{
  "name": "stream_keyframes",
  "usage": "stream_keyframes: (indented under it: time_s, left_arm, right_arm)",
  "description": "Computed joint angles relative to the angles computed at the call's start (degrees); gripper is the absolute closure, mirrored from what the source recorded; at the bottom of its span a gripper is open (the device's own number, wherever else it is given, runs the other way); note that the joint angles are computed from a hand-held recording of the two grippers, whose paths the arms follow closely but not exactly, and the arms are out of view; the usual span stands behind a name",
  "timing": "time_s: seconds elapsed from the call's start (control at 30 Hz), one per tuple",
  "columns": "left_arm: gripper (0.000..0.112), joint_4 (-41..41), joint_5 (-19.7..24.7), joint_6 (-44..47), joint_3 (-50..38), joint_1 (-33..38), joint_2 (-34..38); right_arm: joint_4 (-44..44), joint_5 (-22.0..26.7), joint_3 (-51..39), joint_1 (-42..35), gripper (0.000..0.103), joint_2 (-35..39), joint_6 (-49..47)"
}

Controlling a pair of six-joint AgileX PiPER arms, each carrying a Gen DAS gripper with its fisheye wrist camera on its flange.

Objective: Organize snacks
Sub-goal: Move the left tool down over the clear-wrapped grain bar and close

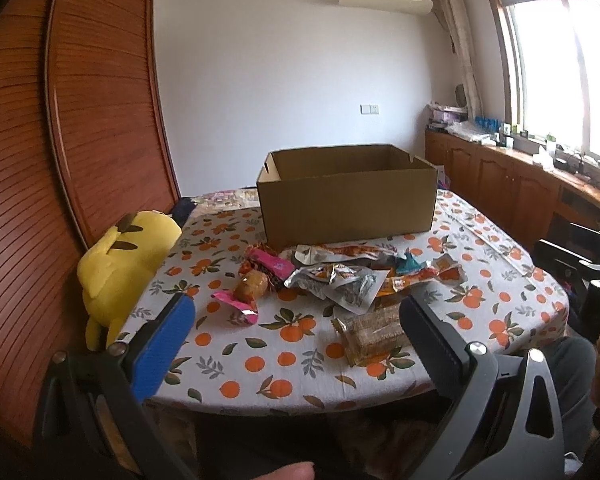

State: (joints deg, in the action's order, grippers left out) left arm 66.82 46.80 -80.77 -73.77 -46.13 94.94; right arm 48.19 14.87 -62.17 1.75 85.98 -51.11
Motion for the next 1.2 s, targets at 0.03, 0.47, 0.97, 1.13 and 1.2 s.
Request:
stream_keyframes:
  time_s: [0.03, 0.47, 0.97, 1.13, 1.2]
  left_arm:
    - [0.009, 0.21, -0.96, -0.09, 0.2, 0.55, 0.5]
    - [0.012, -16.95, -16.9, 17.54, -3.79, 10.59, 8.63]
    - [0.012, -38.07, -14.1, 30.49, -22.2, 10.84, 23.28]
    - [0.011, -41.37, -10.24, 31.42, -28.12, 11.08, 27.33]
    - [0.011, -43.84, -9.24, 33.1, -30.12, 11.3, 28.92]
  right_arm:
    - [-0.36, 0.55, -0.8, -0.23, 0.0, 1.0, -0.12]
    - [0.46, 1.83, -7.75, -0.62, 0.0, 11.1, -4.04]
    - [7.48, 4.29, -6.29, -4.91, 0.0, 13.59, -9.72]
    - [9.04, 4.37, -5.81, -5.31, 0.0, 13.45, -11.71]
    - [9.14, 4.7, -5.8, -5.41, 0.0, 13.5, -11.78]
